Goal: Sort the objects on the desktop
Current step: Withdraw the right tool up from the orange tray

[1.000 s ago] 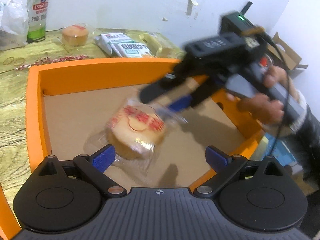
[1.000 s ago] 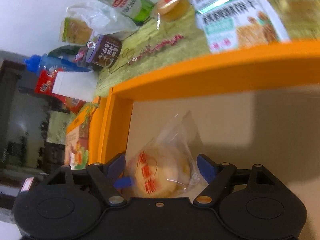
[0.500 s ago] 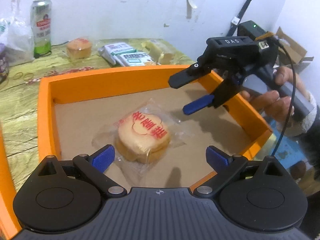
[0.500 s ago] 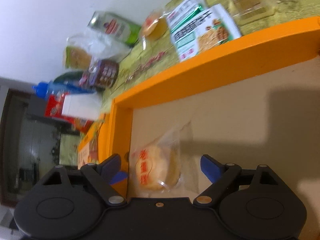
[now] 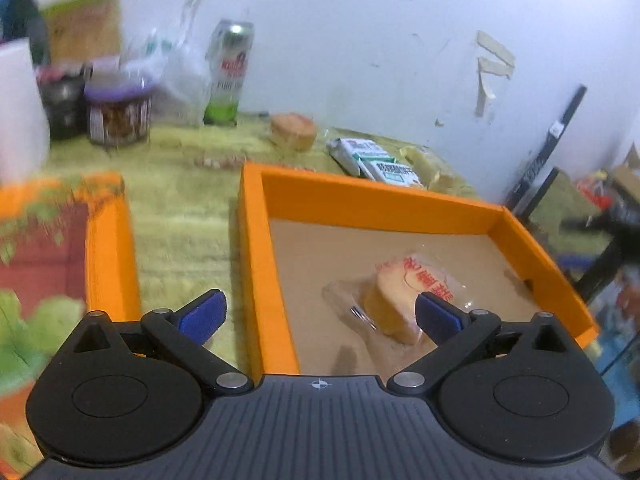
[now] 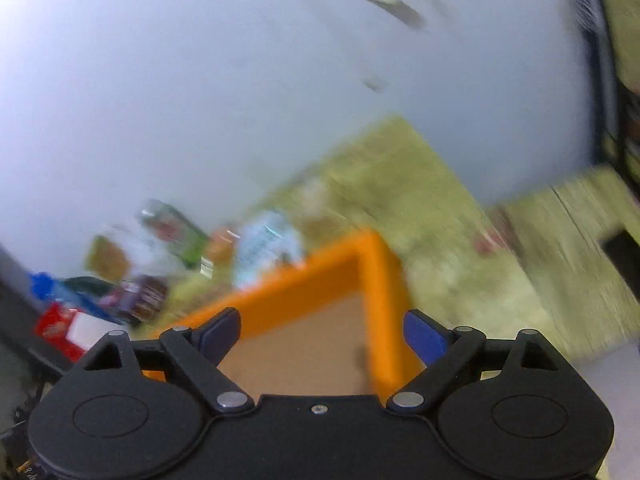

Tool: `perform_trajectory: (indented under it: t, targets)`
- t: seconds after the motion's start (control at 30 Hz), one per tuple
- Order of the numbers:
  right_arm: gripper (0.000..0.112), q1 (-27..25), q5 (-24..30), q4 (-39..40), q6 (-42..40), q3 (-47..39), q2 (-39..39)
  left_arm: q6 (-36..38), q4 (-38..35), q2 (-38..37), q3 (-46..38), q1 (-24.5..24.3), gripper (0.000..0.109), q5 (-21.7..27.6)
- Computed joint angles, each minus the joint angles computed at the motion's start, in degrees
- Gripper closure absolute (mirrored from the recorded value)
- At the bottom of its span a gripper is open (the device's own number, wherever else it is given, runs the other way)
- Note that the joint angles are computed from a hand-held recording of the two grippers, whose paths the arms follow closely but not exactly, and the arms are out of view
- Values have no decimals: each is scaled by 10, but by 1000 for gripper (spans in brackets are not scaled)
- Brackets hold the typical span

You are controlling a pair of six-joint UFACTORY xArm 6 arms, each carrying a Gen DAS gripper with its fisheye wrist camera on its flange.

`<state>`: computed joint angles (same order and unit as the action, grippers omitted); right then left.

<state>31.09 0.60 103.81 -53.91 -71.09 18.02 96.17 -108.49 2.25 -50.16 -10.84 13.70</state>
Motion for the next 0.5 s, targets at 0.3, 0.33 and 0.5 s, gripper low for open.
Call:
perform_trajectory:
  t: [0.3,0.33,0.5]
  targets:
    - [20,-2,45,-110,120,3,34,55,-85,-24,37,-4,6,14]
    - [20,-3,50,-118,126,2,36,62,-97,-30,43,-2,6,15]
    - [20,-7,68,-142,128,-20,50,81,-137,-53,66,-4,6,5]
